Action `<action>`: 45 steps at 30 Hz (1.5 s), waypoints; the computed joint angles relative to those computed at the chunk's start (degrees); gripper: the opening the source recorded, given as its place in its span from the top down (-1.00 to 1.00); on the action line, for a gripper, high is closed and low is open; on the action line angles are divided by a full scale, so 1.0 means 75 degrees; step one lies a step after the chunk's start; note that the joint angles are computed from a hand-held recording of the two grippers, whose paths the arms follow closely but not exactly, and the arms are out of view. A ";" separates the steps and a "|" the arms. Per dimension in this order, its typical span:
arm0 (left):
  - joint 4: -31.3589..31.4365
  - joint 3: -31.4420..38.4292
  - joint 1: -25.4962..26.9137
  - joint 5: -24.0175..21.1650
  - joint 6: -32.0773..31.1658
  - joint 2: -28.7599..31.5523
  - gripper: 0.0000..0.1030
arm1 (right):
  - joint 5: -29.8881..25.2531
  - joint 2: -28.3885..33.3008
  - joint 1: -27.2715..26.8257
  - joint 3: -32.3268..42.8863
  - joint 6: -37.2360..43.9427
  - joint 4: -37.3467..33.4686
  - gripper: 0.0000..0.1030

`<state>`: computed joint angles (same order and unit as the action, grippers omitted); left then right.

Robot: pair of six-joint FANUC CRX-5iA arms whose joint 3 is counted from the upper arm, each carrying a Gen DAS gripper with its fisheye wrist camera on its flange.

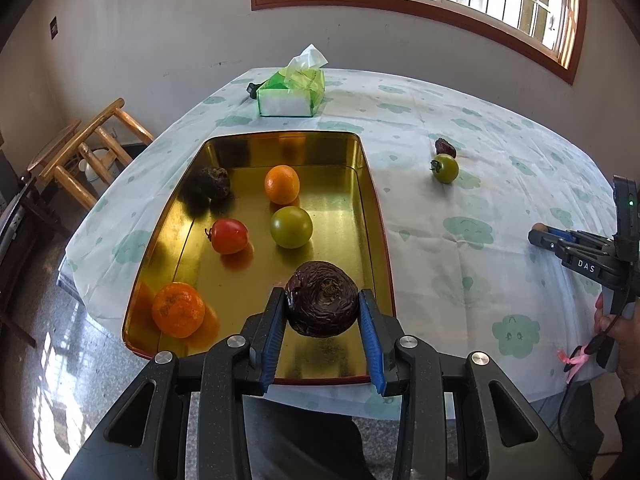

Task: Organize fruits
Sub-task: 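Carry the passion fruit into the tin and open the left gripper, then carry the sapodilla into the tin and open the right gripper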

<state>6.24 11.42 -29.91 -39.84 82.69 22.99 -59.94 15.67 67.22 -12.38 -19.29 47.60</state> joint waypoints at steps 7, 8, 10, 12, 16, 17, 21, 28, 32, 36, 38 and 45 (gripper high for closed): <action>-0.0476 0.0253 -0.0085 -0.0105 0.0354 0.0146 0.28 | 0.0000 0.0001 0.0000 0.0003 0.0004 -0.0005 0.50; -0.0580 0.0281 -0.0101 -0.0096 0.0456 0.0149 0.27 | 0.0000 0.0000 -0.0005 0.0007 0.0011 -0.0008 0.50; -0.0522 0.0296 -0.0083 -0.0104 0.0449 0.0170 0.27 | -0.0001 0.0001 -0.0006 0.0010 0.0015 -0.0010 0.50; -0.0500 0.0308 -0.0069 -0.0116 0.0488 0.0182 0.26 | -0.0002 0.0002 -0.0004 0.0010 0.0013 -0.0009 0.50; -0.0637 0.0226 -0.0084 -0.0005 0.0590 0.0084 0.10 | -0.0023 0.0016 0.0000 0.0020 0.0037 0.0000 0.50; -0.0736 0.0196 -0.0098 0.0052 0.0664 0.0039 0.00 | -0.0047 0.0034 0.0006 0.0029 0.0046 0.0009 0.50; -0.1025 0.0074 -0.0137 0.0232 0.0868 -0.0144 -0.18 | -0.0120 0.0062 0.0033 0.0059 0.0036 0.0031 0.50; -0.1521 -0.0052 -0.0150 0.0282 0.1324 -0.0344 -0.22 | -0.0268 0.0077 0.0089 0.0154 0.0060 0.0011 0.50; -0.1595 -0.0157 -0.0098 0.0253 0.1503 -0.0418 -0.23 | -0.0440 0.0206 0.0147 0.0454 0.0319 -0.0004 0.50; -0.1597 -0.0320 -0.0008 0.0303 0.1630 -0.0533 -0.23 | -0.0421 0.0359 0.0155 0.0823 0.0600 0.0121 0.50; -0.1516 -0.0442 0.0067 0.0351 0.1656 -0.0609 -0.23 | -0.0327 0.0456 0.0130 0.1051 0.0723 0.0225 0.50; -0.1806 -0.0785 0.0164 0.0477 0.1946 -0.0944 -0.24 | 0.0421 0.1006 -0.0050 0.2141 0.1604 0.0521 0.50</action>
